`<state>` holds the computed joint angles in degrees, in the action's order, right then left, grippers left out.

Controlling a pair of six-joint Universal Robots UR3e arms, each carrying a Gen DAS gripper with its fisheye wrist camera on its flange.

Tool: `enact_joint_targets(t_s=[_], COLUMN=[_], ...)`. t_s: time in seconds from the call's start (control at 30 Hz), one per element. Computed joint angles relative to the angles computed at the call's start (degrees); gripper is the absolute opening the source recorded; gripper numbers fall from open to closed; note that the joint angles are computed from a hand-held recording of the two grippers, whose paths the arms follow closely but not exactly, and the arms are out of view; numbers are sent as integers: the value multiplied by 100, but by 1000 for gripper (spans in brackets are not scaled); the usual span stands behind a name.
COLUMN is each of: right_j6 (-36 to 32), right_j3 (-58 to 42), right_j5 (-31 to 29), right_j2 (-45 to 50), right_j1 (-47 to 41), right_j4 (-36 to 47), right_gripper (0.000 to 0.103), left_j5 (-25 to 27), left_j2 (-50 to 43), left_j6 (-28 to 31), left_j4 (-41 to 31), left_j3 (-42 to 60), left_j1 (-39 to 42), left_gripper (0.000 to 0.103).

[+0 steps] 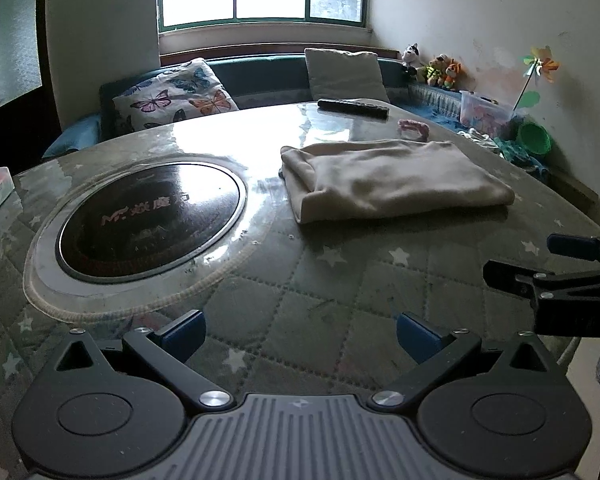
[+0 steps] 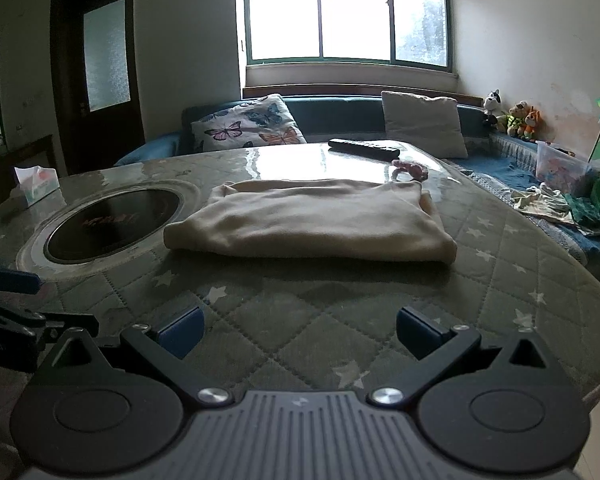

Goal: Fold clothes

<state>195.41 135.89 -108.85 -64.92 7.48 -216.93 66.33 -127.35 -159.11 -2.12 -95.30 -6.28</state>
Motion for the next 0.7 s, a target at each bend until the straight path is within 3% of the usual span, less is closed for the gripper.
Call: enact_joint_targets(t_s=[0.7], right_j6=[40], right_j3=[-59], right_j5=[10], right_j2=[-3], right_j1=[-23], right_j4=[119], right_gripper=[103], left_j5=[177], left_j2=[-120], left_j6=[39], left_j4=[-141], left_j3=[169], left_j1=[-103], left_gripper=[103])
